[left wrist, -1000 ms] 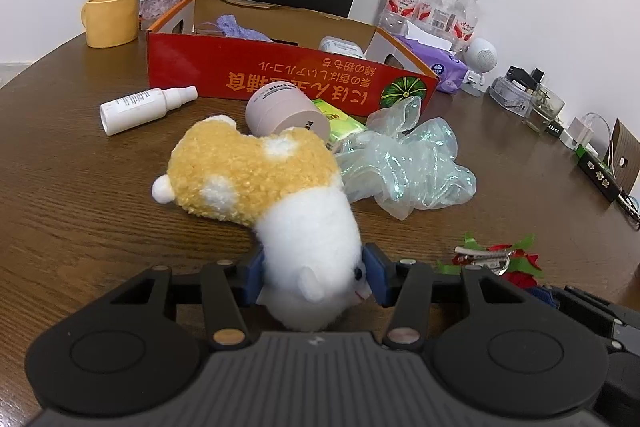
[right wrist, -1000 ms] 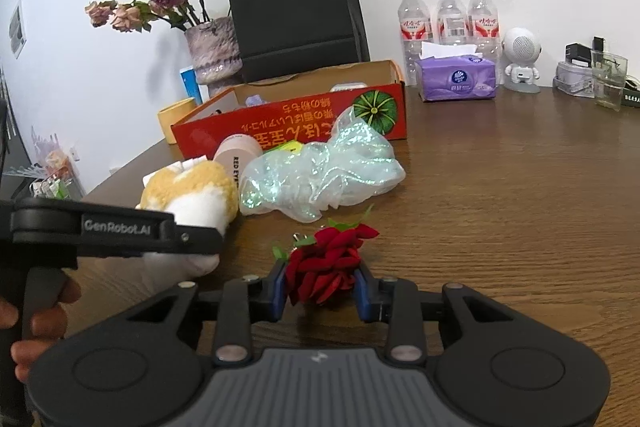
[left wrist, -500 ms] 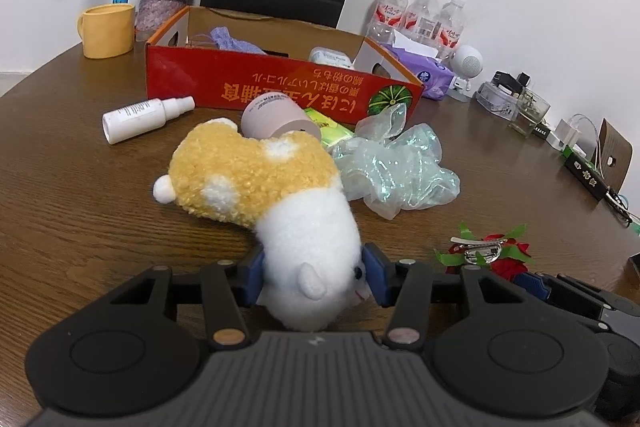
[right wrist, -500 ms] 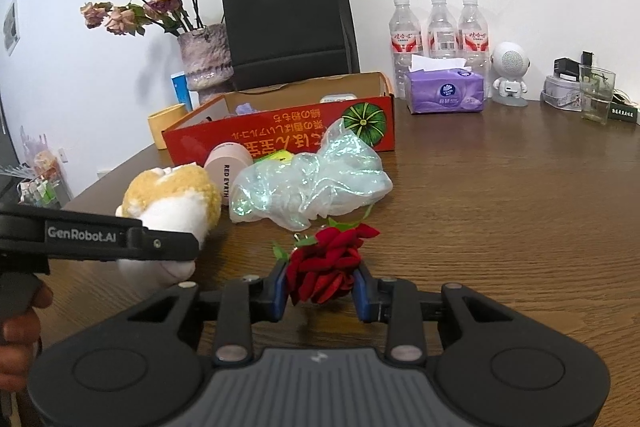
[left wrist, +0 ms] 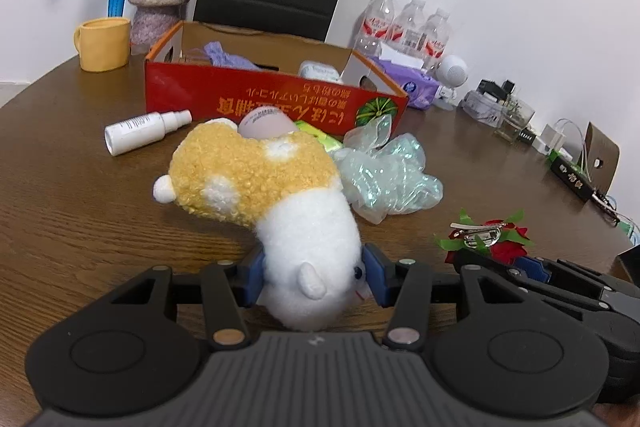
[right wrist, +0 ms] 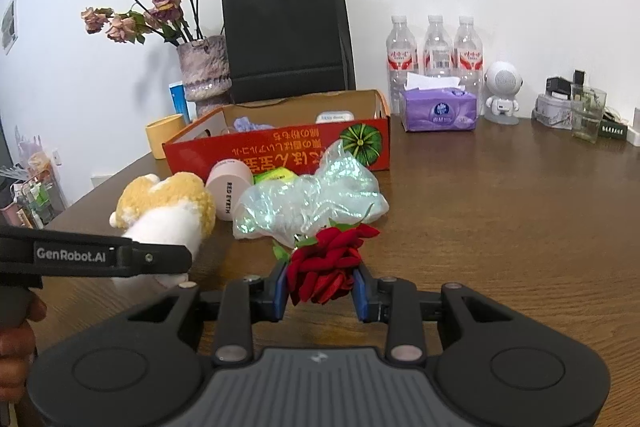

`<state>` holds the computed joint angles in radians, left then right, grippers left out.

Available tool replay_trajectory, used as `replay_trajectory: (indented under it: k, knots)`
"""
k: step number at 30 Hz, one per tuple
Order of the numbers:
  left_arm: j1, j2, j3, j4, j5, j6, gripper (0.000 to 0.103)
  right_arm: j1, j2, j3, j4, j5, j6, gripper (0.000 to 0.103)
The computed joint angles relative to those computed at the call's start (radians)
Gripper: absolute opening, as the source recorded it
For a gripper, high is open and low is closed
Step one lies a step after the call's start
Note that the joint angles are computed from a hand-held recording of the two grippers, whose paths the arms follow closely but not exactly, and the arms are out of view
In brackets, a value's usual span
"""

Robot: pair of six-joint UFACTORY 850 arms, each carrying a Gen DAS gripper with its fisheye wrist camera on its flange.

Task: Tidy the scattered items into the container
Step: 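Lift the alpaca and rose and carry both over the cardboard box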

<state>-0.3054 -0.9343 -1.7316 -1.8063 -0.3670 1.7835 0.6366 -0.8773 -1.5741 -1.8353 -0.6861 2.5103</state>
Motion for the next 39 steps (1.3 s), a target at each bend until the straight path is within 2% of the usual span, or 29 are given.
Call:
replay_trajectory:
  k: [8,12,18,22,25,39]
  knots:
    - [0.022,0.057,0.055,-0.119,-0.069,0.157,0.052,0.027,0.029,-0.007,0.025,-0.05,-0.05,0.03]
    - [0.034,0.087,0.082,-0.133,-0.114,0.181,0.052,0.047,0.048,-0.006,0.037,-0.105,-0.088,0.03]
    - [0.049,0.119,0.088,-0.086,-0.155,0.138,0.052,0.065,0.069,-0.014,0.062,-0.146,-0.144,0.03]
    - [0.058,0.125,0.072,-0.02,-0.164,0.076,0.052,0.063,0.095,0.001,0.052,-0.112,-0.109,0.03]
    - [0.064,0.127,0.06,0.023,-0.167,0.038,0.052,0.068,0.094,-0.011,0.081,-0.127,-0.134,0.03]
    - [0.068,0.115,-0.009,0.064,-0.161,0.01,0.052,0.051,0.075,-0.081,0.103,-0.134,-0.196,0.03]
